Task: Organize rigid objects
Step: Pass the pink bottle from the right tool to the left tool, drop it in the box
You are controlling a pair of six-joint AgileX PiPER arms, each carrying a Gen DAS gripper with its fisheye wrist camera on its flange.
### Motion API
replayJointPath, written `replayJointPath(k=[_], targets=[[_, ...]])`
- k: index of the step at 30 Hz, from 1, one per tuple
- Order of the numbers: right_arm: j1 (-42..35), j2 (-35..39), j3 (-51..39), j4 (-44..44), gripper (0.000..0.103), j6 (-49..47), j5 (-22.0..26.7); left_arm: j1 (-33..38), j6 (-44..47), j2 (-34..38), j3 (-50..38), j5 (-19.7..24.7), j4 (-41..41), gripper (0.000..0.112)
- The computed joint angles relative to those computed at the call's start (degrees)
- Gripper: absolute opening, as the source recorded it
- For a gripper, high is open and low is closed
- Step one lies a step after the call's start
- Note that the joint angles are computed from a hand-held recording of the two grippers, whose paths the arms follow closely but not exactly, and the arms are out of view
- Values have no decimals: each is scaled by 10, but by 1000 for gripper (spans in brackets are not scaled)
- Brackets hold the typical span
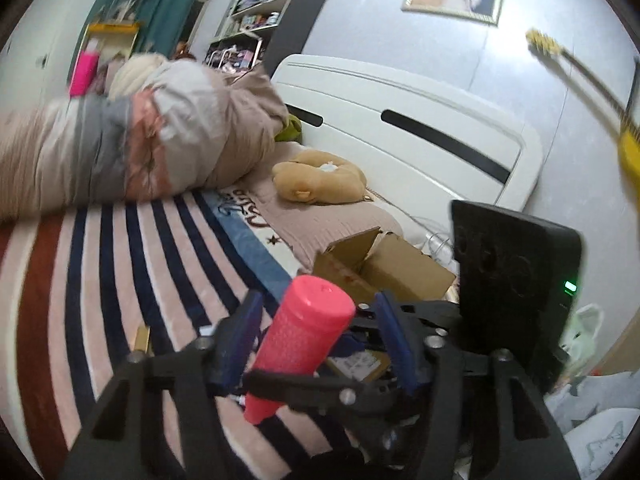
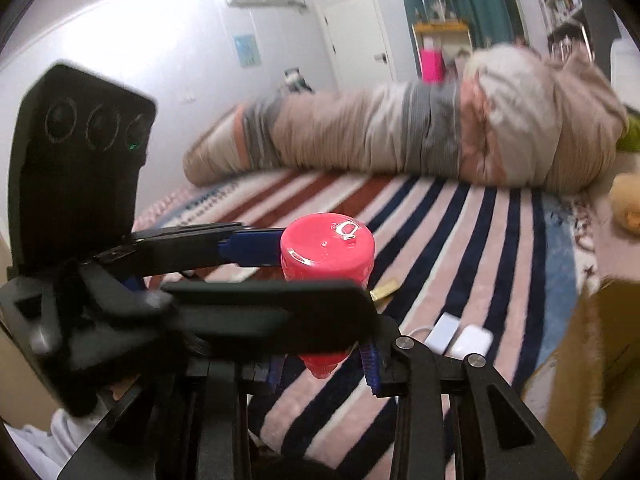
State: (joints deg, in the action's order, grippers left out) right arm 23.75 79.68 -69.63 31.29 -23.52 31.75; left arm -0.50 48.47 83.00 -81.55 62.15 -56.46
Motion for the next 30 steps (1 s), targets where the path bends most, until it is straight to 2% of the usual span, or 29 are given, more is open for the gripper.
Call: replayJointPath(k=[2,8,12,15,20,23,26,30], targets=[[-20,-38,24,4,27,-7,-4,-43,-47,-2,-26,-22,37,37],[-150,-142,91,140,27,-148,25,-169,-141,21,-119,-52,129,35],[-280,-185,116,239,27,-246,81,-262,-218,84,-235,-47,206,33],[-387,-185,123,280,27,-286,136,-306,-244,137,-305,-38,231,33],[-485,-154,127,274,27,-305,184,-349,-276,223,-388,-15,246,31],[-474,-130,127,222,27,-289,161,-369,-299,271,-418,-7,263,30],[-489,-129,150,201,27,-317,165,-382,-321,305,-443,9,284,30],[-462,-120,154,143,27,-289,147,-400,-361,347,-488,43,336,30]])
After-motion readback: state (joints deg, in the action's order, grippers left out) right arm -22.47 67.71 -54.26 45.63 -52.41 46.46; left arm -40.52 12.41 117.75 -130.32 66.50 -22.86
